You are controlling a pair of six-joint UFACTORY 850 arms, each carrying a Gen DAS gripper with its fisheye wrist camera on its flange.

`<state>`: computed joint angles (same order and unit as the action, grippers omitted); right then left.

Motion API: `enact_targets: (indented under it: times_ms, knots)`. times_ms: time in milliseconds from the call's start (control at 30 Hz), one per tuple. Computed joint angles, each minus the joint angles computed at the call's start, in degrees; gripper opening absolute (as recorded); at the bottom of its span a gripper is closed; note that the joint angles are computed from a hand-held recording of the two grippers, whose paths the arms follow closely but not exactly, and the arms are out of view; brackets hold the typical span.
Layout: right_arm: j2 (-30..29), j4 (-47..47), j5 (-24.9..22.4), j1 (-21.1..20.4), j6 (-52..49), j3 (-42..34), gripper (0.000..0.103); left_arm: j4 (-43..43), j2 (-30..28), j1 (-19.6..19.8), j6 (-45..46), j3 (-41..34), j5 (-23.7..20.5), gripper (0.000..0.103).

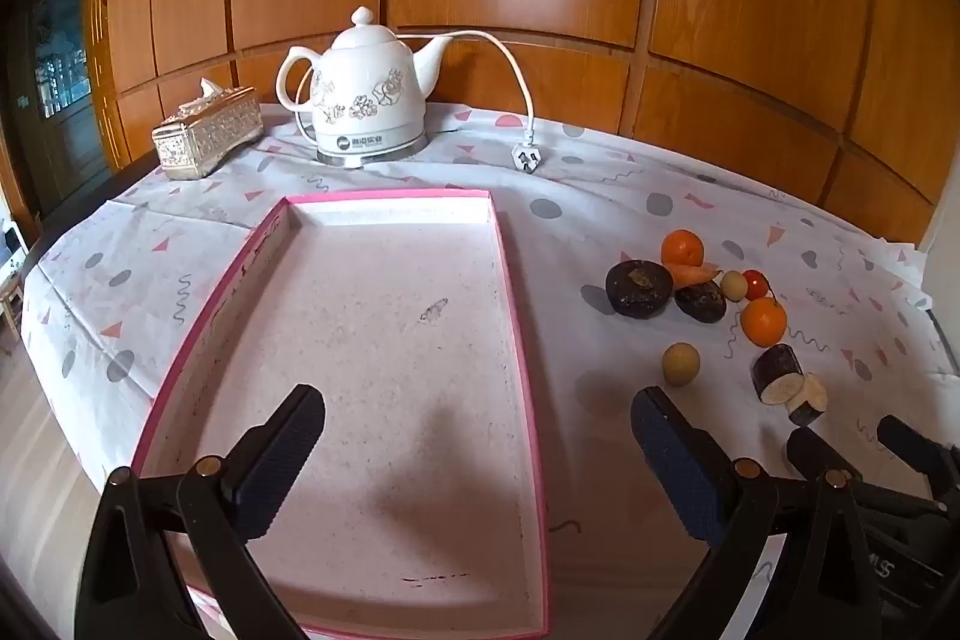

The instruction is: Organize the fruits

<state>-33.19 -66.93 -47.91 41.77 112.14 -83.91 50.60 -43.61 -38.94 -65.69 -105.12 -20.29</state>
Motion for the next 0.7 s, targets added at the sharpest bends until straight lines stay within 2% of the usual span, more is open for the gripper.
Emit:
enact_targets:
  times_ms: [100,133,233,267,400,700]
  knots:
    - [0.3,0.1,-1.3,1.0,0.0,0.1,0.102,2.4,0.3,-0.2,-2.4,0.5,-0.1,0.103]
    - [-0.4,2.7,-1.9,0.8,-2.8,-1.2,0.102,3.2,0.6,0.0,-3.7,1.7,1.1,0.103]
    - [-0.6,5.1,-0.3,0.0,-5.3,-2.1,0.102,1.4,0.6,0.2,-2.0,2.0,1.6,0.103]
    - [-0.7,5.0,-0.4,0.0,-5.5,-2.4,0.102,-2.1,0.4,0.6,0.8,1.2,1.9,0.103]
    - [-0.4,3.3,-0.9,0.3,-4.1,-2.0,0.102,-4.6,-0.4,0.2,3.7,-0.5,0.3,0.103]
    - [-0.5,2.4,-0.8,0.5,-3.8,-1.9,0.103,-3.1,-0.1,-0.2,2.9,-0.1,0.9,0.103]
